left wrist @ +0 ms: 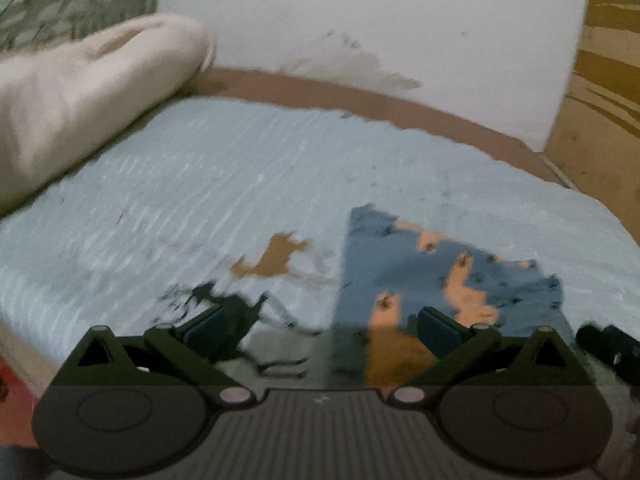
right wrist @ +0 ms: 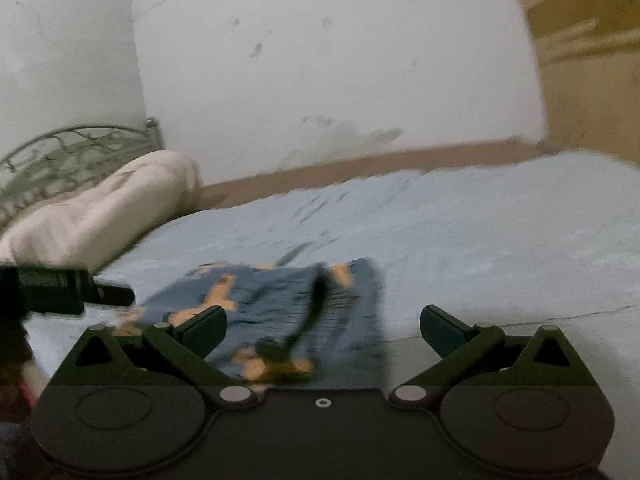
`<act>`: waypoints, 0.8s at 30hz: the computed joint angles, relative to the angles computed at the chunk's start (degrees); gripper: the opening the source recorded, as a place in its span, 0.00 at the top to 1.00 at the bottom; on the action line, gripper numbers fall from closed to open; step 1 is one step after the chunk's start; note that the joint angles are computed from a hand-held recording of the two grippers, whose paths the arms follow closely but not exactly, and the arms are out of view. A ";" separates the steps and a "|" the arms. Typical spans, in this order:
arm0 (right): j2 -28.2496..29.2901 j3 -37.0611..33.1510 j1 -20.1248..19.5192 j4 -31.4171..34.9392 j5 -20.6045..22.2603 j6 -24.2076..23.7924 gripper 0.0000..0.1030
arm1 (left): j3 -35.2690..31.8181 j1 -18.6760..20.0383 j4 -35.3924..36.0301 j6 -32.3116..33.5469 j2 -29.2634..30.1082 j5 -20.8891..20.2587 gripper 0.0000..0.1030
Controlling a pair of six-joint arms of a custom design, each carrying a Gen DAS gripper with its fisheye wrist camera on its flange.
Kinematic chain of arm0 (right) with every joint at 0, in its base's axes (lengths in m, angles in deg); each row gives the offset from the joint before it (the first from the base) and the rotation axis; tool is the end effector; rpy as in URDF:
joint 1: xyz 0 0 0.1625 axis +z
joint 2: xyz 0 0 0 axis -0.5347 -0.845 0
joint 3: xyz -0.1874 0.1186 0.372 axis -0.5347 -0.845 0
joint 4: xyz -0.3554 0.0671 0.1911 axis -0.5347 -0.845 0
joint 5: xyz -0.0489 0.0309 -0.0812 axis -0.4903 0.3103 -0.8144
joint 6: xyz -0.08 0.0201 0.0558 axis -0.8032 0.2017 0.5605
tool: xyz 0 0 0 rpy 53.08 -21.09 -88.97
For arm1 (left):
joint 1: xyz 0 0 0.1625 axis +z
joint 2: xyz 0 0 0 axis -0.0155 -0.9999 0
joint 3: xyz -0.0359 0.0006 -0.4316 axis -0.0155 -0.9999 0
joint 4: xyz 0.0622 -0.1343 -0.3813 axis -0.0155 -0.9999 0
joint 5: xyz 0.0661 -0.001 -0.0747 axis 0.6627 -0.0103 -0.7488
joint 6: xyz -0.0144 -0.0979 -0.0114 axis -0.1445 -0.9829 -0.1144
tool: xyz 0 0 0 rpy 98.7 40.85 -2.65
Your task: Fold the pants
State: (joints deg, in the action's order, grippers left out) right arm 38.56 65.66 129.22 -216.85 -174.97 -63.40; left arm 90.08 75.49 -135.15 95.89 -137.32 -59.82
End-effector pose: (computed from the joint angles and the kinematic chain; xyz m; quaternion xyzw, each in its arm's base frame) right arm 0.1926 -0.6253 -0.0249 0.2148 -0.8450 0.4627 0.1601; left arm 0.0245 -0.6545 0.2274 0.0699 0.8581 -0.4082 0.3035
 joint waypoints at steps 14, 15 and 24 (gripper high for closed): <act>2.96 -11.09 0.95 12.39 -3.46 9.38 0.39 | 2.19 1.12 2.73 -2.31 -1.40 -1.29 0.01; 3.02 -11.09 0.91 12.13 -4.03 9.12 0.51 | 2.28 1.06 2.90 -2.37 -1.55 -1.49 0.01; 1.49 -7.59 0.17 7.54 -1.94 7.37 0.98 | 2.63 0.12 2.20 -1.27 -1.67 -2.13 0.01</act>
